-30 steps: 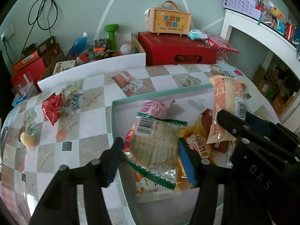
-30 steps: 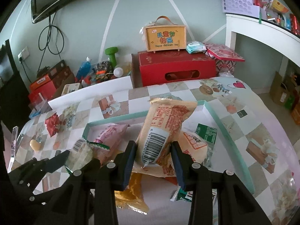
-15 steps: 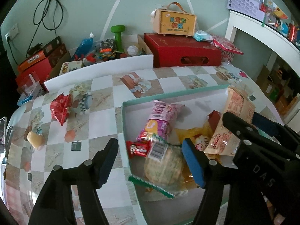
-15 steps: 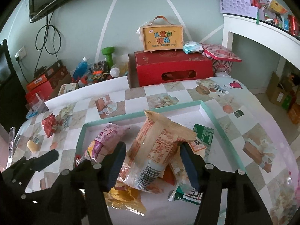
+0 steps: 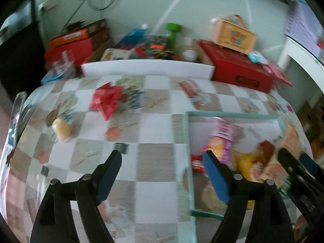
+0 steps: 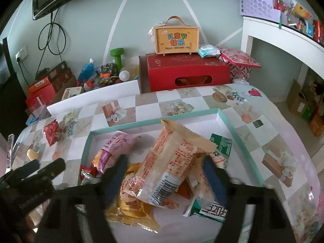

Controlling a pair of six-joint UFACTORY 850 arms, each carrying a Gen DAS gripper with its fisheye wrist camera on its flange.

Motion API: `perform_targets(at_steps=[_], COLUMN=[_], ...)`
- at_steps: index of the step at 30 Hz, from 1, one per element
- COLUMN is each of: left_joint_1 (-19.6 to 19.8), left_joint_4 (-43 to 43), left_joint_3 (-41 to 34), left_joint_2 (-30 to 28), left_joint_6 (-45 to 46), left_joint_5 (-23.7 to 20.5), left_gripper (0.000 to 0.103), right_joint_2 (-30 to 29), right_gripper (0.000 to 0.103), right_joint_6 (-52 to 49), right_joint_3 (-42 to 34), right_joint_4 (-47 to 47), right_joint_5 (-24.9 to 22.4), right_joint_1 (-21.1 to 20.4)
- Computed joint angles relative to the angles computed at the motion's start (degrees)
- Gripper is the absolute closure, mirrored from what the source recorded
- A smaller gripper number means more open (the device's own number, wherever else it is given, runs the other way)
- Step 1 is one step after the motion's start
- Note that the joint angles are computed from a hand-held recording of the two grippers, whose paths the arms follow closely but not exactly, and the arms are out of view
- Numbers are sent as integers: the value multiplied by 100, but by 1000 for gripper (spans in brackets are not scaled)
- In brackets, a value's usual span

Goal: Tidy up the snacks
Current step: 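Open left tool dropping cracker pack in tray while right tool releases orange bag, then withdraw both open tools from the tray back to the snack pile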

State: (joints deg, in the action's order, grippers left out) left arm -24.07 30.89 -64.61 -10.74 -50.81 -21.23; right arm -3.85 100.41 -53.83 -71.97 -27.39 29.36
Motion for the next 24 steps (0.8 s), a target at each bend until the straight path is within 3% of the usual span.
perform_targets(at_steps=[3, 6, 15, 24], left_joint_1=[98, 175, 269, 428], left_joint_4=[268, 638, 1482, 1642], left_joint_3=[19, 47, 151, 278], left_joint_2=[-15, -32, -17, 130], left_joint_6=[-424, -959, -1953, -2242], left_joint_5=[-187, -381, -733, -725], left_gripper=[19, 10, 1, 1], right_joint_2=[-2, -46, -166, -65], right_gripper=[5, 0, 0, 0], right_joint_6=[41, -10, -79, 1059], right_joint_3=[-6, -46, -176, -145], right_joint_4=[5, 108, 32, -1125], right_joint_5=[-44, -87, -203, -420], right_joint_1=[-3, -11, 113, 387])
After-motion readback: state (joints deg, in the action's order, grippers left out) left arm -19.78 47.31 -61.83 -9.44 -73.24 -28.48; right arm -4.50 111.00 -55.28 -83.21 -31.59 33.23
